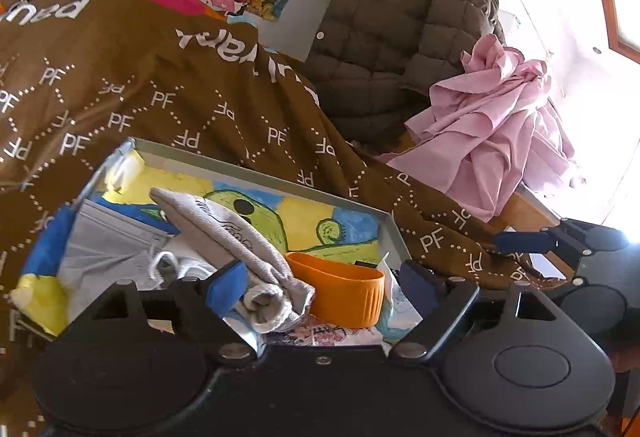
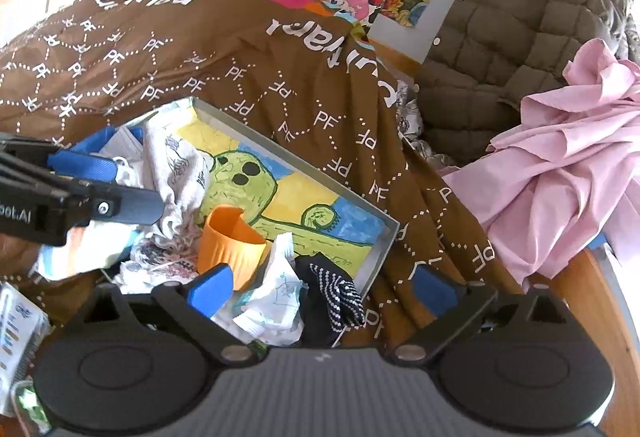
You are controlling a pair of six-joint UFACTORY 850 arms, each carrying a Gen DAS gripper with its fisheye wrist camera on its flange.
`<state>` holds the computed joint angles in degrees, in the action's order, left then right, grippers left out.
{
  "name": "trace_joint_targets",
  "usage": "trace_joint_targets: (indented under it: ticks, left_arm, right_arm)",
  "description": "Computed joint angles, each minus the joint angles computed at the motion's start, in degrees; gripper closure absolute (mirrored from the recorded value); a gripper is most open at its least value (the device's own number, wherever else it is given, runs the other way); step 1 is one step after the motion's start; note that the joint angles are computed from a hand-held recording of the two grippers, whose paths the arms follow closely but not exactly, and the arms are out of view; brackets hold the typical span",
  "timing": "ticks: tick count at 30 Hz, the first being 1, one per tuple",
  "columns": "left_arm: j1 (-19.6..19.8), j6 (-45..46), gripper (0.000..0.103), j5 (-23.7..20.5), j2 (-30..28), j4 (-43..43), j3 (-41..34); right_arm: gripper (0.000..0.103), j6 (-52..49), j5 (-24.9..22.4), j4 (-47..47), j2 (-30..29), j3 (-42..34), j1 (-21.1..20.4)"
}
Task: Organize soft objects
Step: 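Open both tools to drop the cup and sock into the tray, then move both open tools back away from the tray toward the pile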
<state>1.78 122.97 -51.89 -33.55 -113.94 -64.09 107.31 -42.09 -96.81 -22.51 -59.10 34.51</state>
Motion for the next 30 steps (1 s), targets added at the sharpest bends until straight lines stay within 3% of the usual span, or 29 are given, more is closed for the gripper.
trace_joint_targets:
  ticks: [10,14,22,30]
  left_arm:
    - [1.61,4.25,0.009,-0.05,4.43,-0.71,4.50]
    - [2.22,8.02,0.001,-0.71,6.97,-2.78,7.32]
    - [3.37,14.91,0.001,-1.83,11.45,-5.71,12.00]
    - [4.59,16.04,0.001,-1.24,14.19,-5.66,14.42]
  right_arm:
    - [0.000,1.59,-2.27,2.45,2.39,1.48,2.49]
    - [0.000,2.52,-3.07,3.23,3.58,2.23,3.57]
    - [0.000,3.24,-4.37,4.73,5.19,3.00,5.55]
    - [0.000,3.84,-5.53,4.98,6.33,3.62,7.06]
